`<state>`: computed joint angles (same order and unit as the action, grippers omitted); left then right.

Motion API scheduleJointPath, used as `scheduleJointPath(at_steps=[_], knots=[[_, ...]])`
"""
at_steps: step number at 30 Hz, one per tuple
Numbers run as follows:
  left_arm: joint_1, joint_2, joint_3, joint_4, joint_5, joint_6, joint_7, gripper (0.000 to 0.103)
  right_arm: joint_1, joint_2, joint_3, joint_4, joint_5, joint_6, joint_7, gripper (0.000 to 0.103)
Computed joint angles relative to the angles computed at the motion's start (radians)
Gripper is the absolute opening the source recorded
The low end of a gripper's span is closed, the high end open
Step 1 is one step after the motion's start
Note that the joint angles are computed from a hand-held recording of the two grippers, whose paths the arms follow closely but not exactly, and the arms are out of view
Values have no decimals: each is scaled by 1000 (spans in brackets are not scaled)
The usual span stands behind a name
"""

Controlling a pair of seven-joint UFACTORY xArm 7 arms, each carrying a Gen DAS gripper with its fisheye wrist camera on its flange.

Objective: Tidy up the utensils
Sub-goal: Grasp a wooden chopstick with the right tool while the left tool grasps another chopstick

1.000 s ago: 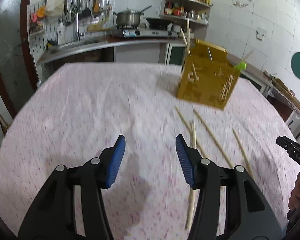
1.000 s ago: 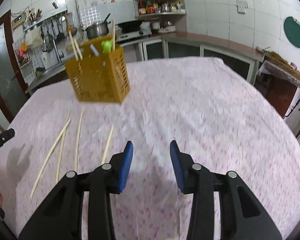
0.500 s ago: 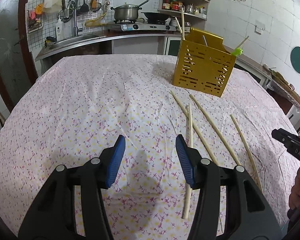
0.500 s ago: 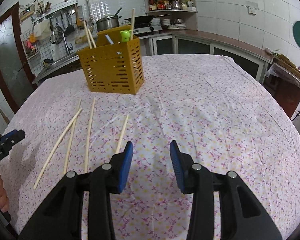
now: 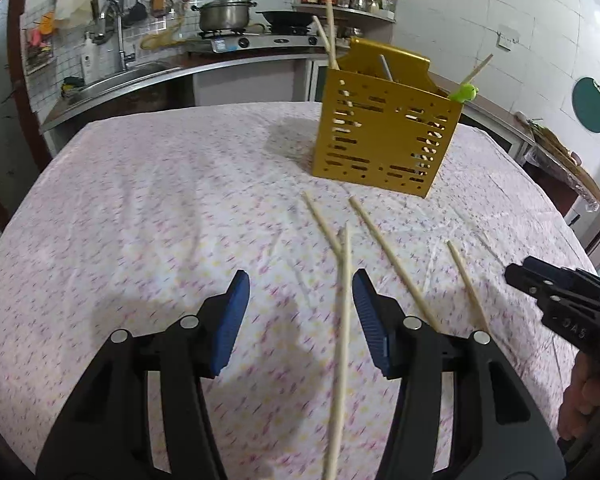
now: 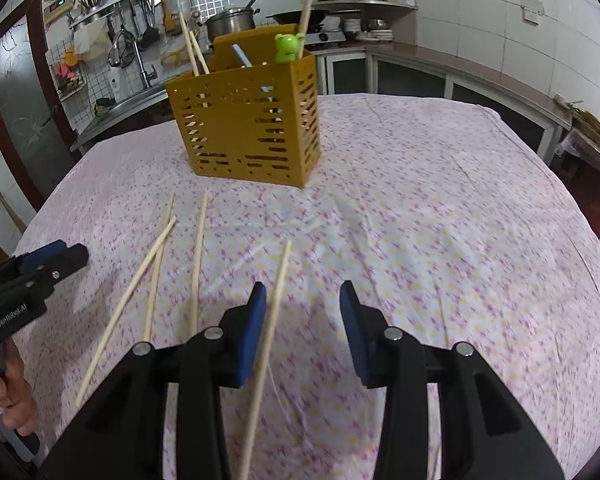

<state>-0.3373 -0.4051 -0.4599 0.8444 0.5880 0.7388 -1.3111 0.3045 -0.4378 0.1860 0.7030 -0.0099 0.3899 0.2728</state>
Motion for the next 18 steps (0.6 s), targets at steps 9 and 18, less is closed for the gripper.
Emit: scheduleJointPath(at_steps=[9, 18], knots=[[-29, 186, 49, 129, 24, 17, 50, 52, 10, 157, 12, 114, -15, 27, -8, 37], [-99, 296, 124, 207, 44, 52, 77, 52, 16, 207, 3, 138, -26, 33, -6, 35]])
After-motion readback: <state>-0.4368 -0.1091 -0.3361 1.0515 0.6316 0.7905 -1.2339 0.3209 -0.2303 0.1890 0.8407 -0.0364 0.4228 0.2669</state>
